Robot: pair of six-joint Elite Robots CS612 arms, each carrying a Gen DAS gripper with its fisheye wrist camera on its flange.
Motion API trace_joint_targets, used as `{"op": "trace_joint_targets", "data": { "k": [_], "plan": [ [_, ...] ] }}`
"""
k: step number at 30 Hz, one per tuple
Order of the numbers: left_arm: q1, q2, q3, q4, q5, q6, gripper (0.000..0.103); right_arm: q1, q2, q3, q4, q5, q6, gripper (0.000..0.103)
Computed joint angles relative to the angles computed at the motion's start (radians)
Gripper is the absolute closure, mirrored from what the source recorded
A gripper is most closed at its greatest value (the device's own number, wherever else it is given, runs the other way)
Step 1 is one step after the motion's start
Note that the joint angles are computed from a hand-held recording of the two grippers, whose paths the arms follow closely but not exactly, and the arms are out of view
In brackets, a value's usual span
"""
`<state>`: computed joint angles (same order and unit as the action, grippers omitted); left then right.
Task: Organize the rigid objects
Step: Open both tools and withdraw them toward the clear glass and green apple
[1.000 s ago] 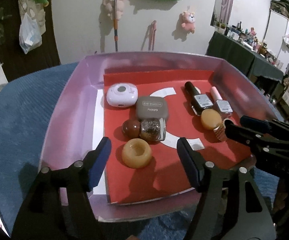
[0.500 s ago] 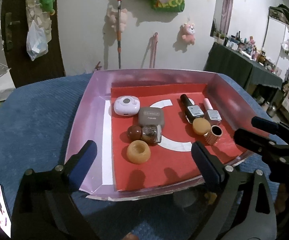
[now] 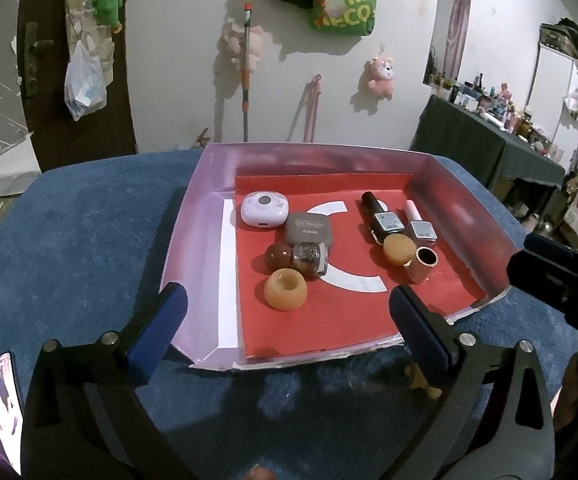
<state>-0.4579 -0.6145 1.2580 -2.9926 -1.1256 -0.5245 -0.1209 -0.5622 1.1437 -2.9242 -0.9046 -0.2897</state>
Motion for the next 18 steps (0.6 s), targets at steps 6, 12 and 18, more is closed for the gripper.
{"op": "trace_joint_targets", "data": {
  "k": [6,12,18],
  "plan": [
    [-0.006,-0.014,0.030,-0.018,0.002,-0.016,0.000,-0.006,-0.018,0.044,-0.063,0.021,0.008,0.000],
    [-0.016,-0.030,0.061,-0.028,0.014,-0.022,0.000,-0.012,-0.037,0.084,-0.087,0.054,0.003,0.000],
    [-0.022,-0.041,0.088,-0.043,0.000,-0.023,0.000,-0.018,-0.051,0.116,-0.093,0.064,-0.012,0.000]
  ]
}}
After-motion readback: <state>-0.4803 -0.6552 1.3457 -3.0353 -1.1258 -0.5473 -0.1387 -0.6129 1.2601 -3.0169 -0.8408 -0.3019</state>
